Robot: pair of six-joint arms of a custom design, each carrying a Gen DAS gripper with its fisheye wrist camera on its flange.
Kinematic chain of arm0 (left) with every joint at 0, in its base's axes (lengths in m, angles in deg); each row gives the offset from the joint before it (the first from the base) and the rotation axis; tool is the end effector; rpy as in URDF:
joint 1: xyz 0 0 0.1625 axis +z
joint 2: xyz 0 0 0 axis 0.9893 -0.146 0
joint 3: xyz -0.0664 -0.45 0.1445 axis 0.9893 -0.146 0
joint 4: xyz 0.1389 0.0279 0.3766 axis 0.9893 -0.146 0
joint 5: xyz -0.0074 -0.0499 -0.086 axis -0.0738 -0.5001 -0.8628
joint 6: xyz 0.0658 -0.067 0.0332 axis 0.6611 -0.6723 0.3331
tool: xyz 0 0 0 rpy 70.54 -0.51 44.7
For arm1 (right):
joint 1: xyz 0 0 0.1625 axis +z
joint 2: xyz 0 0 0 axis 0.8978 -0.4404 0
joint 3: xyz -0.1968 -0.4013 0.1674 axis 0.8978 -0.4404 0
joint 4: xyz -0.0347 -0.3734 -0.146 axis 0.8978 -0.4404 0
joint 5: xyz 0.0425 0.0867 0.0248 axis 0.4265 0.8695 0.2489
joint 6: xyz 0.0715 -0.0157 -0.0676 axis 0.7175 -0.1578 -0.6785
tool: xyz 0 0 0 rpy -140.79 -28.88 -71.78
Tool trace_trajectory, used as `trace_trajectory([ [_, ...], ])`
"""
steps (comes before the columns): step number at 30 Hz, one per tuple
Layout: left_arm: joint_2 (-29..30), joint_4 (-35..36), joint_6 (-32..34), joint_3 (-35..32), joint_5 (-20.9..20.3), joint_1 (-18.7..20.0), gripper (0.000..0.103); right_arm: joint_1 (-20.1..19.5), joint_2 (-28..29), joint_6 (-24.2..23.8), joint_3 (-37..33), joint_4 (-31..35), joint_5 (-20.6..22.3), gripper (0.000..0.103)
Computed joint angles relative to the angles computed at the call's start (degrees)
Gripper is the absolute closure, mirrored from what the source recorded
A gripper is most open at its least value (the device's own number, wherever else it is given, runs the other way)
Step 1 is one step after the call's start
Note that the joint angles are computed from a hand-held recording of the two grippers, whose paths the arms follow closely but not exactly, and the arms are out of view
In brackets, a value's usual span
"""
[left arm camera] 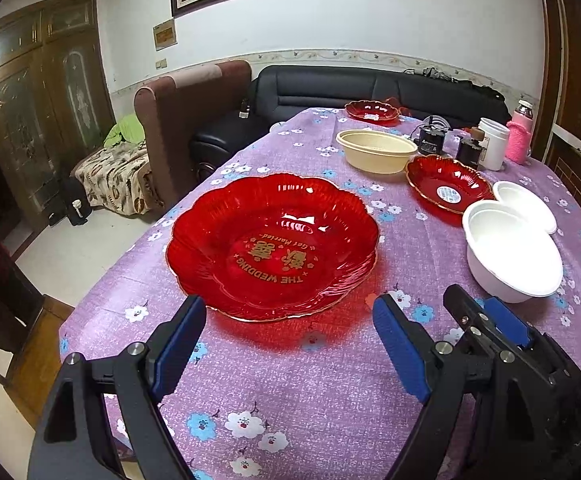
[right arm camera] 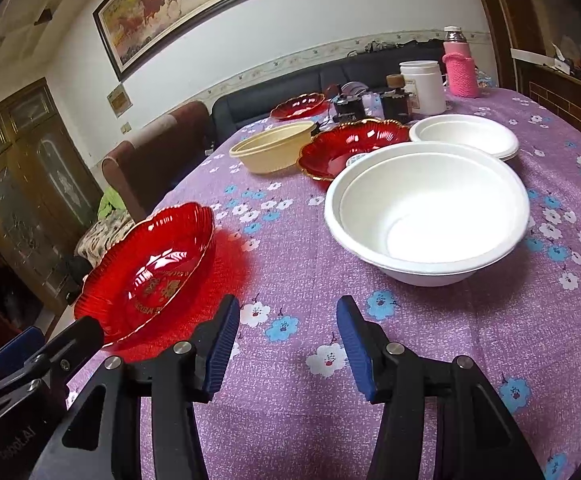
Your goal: Organize plates and bowls
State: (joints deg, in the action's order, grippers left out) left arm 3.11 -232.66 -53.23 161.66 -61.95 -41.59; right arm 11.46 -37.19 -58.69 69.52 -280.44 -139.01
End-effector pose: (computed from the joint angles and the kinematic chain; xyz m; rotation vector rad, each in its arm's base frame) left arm -0.3988 -0.6306 -0.0891 0.2780 2.0599 -1.0268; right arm -0.0337 -0.6239 0.2768 0.2737 -2.4738 1.1295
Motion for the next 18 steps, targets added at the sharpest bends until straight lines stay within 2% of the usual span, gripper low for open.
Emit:
trace_trajectory([
  [4,0.4,-1.5,2.2,-0.5,-0.4,-0.1,0.017,-0.4,-1.4,-0.6,1.4,-1.5,1.8,0.048],
  [8,0.8,1.0,2.5,-2.0,-1.5,0.2,0.017,-0.9,-4.0,-2.4,2.5,-3.7,3.4,0.048],
  [11,1.2,2.3,3.5,-3.1,-2.8,0.4,0.017,-1.4,-5.5,-2.3,1.9,-5.3,3.2,0.043],
  [18,2.6,3.5,8.6,-6.8,-3.8,0.8,0.016,-2.9,-6.7,-1.2,-2.4,-3.6,0.7,0.043],
])
